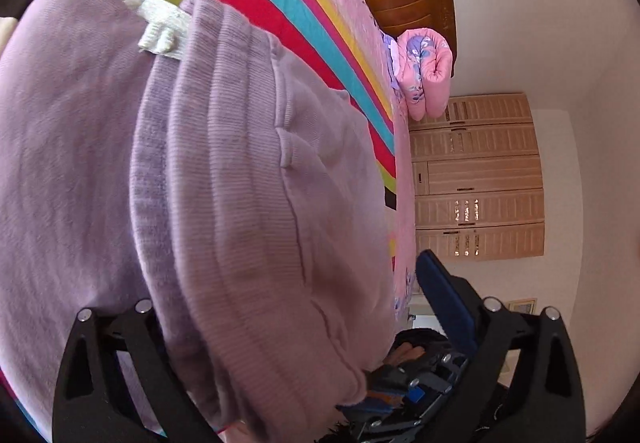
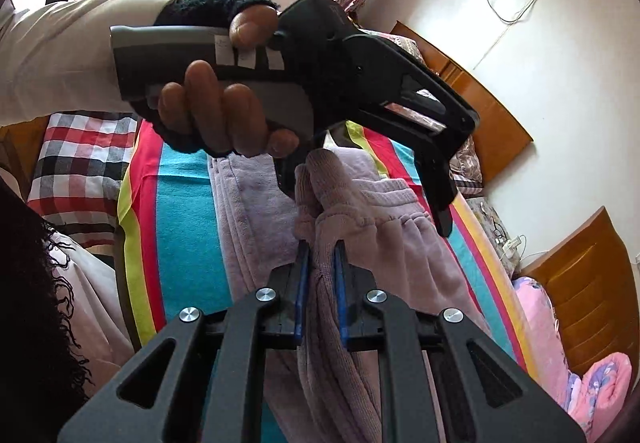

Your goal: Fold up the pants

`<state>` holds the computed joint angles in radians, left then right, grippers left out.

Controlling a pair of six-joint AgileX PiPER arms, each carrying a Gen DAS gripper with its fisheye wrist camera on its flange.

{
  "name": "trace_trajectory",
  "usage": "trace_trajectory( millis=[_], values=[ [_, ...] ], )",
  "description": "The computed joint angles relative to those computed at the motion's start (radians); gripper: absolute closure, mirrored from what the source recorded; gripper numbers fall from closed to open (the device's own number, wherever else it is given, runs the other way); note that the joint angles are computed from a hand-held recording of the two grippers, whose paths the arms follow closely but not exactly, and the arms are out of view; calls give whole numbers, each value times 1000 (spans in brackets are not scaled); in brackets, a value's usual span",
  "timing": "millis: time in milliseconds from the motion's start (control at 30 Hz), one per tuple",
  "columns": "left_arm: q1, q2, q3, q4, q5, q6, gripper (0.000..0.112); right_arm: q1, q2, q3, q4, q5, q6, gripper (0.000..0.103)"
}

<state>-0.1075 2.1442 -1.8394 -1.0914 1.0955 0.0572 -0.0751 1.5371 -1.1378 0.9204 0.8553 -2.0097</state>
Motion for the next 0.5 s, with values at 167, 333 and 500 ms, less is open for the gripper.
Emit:
trace_trajectory(
  millis=[167, 333, 500],
  values=[
    [-16, 7, 35, 48, -66, 11, 81, -220, 66, -114, 102, 245, 151, 41],
    [-36, -10, 34, 105, -103, 5, 82, -540, 136, -113, 173, 296, 293, 17],
    [-68, 29, -72, 195, -94, -74, 83, -618, 153, 12, 76, 169, 316, 18]
  ],
)
